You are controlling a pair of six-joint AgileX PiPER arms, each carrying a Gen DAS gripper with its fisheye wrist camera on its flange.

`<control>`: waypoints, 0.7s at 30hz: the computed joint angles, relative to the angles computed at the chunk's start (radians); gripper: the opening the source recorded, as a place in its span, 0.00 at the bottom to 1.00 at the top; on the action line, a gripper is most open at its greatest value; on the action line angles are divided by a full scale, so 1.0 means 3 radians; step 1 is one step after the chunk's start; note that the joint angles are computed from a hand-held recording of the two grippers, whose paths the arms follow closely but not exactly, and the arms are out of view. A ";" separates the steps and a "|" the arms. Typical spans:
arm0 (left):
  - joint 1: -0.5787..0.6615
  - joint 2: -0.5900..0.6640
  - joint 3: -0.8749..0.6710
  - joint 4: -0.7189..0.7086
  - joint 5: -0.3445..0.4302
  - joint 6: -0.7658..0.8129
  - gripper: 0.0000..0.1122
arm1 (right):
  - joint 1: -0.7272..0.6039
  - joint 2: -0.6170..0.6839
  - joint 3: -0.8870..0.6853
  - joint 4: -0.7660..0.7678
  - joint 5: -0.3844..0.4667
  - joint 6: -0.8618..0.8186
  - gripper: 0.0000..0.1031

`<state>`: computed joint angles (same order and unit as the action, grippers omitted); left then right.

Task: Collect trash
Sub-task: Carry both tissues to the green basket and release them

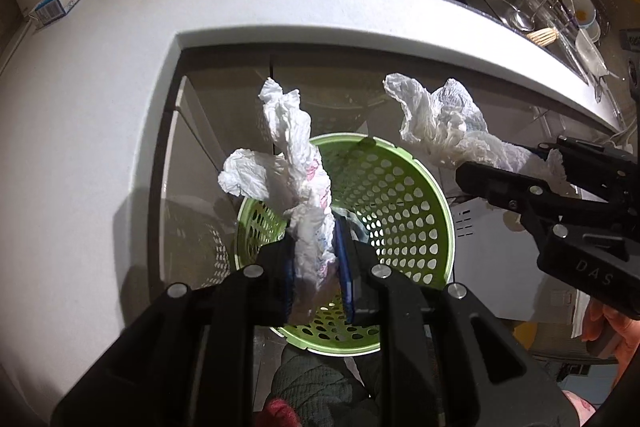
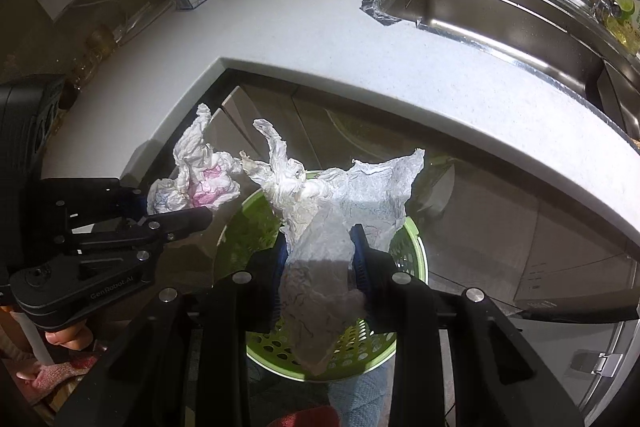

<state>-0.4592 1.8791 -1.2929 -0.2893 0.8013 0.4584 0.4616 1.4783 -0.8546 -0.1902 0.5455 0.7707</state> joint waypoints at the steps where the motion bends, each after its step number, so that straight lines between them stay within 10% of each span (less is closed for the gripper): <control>1: -0.0018 0.0028 0.0028 0.0014 -0.0018 -0.0006 0.16 | 0.0001 -0.0006 0.0032 0.0018 -0.0015 0.0000 0.31; 5: -0.0061 0.0175 0.0004 0.0003 0.0061 -0.0019 0.17 | -0.0027 -0.0021 0.0127 0.0121 -0.0068 -0.0045 0.31; 13: -0.0103 0.0183 0.0033 -0.0004 0.0076 0.0021 0.58 | -0.0060 -0.0061 0.0231 0.0220 -0.0114 -0.0078 0.31; 21: -0.0065 0.0111 0.0016 0.0030 0.0087 -0.0003 0.66 | -0.0107 -0.0082 0.0239 0.0227 -0.0109 -0.0106 0.31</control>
